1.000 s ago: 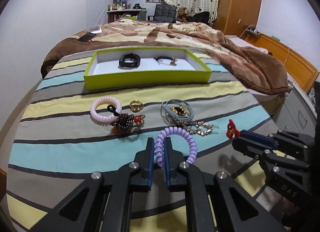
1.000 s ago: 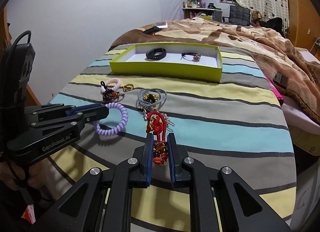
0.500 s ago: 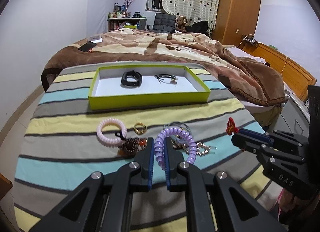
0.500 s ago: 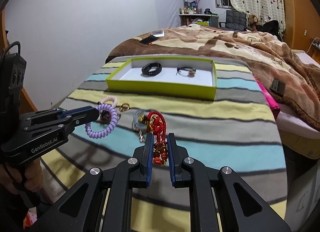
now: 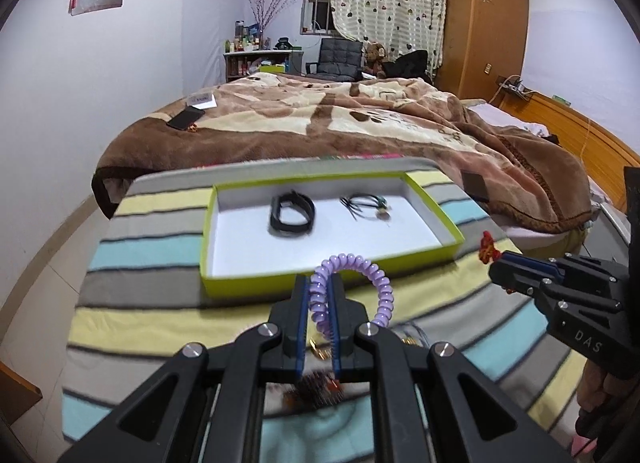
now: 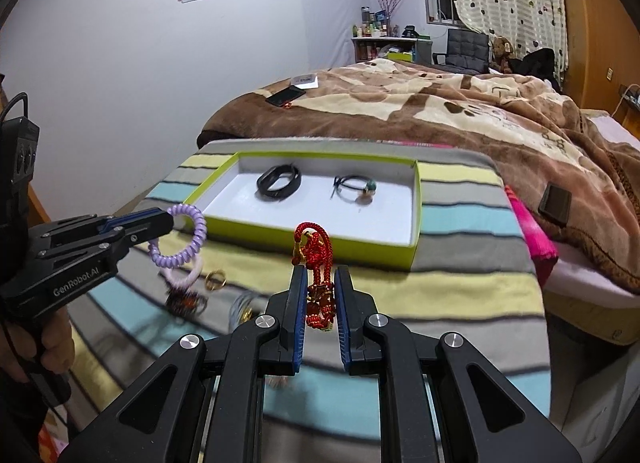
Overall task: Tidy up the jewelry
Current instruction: 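Carry the purple coil and red tassel over the lime-green box with both tools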
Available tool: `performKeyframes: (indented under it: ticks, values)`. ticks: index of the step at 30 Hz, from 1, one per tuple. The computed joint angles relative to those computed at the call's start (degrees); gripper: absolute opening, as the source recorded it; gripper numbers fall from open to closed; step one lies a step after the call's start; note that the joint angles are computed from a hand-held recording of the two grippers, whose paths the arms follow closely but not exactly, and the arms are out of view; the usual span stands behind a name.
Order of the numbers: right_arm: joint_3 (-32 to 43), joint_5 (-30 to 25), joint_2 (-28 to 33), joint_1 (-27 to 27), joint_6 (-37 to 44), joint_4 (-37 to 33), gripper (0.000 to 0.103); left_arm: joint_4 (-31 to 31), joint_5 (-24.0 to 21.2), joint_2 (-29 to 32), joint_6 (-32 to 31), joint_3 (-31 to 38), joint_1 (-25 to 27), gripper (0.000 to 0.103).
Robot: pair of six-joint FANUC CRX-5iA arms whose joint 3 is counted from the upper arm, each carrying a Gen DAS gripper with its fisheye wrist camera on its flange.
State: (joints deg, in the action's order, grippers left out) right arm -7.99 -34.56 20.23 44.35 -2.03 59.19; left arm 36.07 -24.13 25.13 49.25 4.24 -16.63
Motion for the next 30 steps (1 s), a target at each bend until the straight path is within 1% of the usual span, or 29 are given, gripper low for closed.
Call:
performKeyframes:
  ticks: [6, 11, 18, 25, 30]
  values:
    - [5.03, -0.19, 3.02, -2.03, 5.53, -3.31, 0.014, -7.85, -2.55, 4.75, 7.83, 9.1, 0.87, 0.01]
    - [10.34, -0.75, 6.44, -3.09, 11.58, -8.0, 0.014, -13.62, -6.43, 9.6, 14.14, 17.7, 1.5, 0.01]
    - [18.71, -3.2, 11.6, -4.73, 19.78, -14.68, 0.014, -19.86, -11.37, 15.73, 19.39, 28.33, 1.78, 0.01]
    - [25.22, -6.98, 15.5, -6.95, 24.35, -20.53, 0.014, -23.66, -16.65, 21.94, 23.57, 38.74, 1.95, 0.01]
    - [28.44, -8.84, 17.65, -8.22, 26.57, -23.61, 0.014, -26.02, -20.46, 26.42, 25.98, 46.13, 1.7, 0.01]
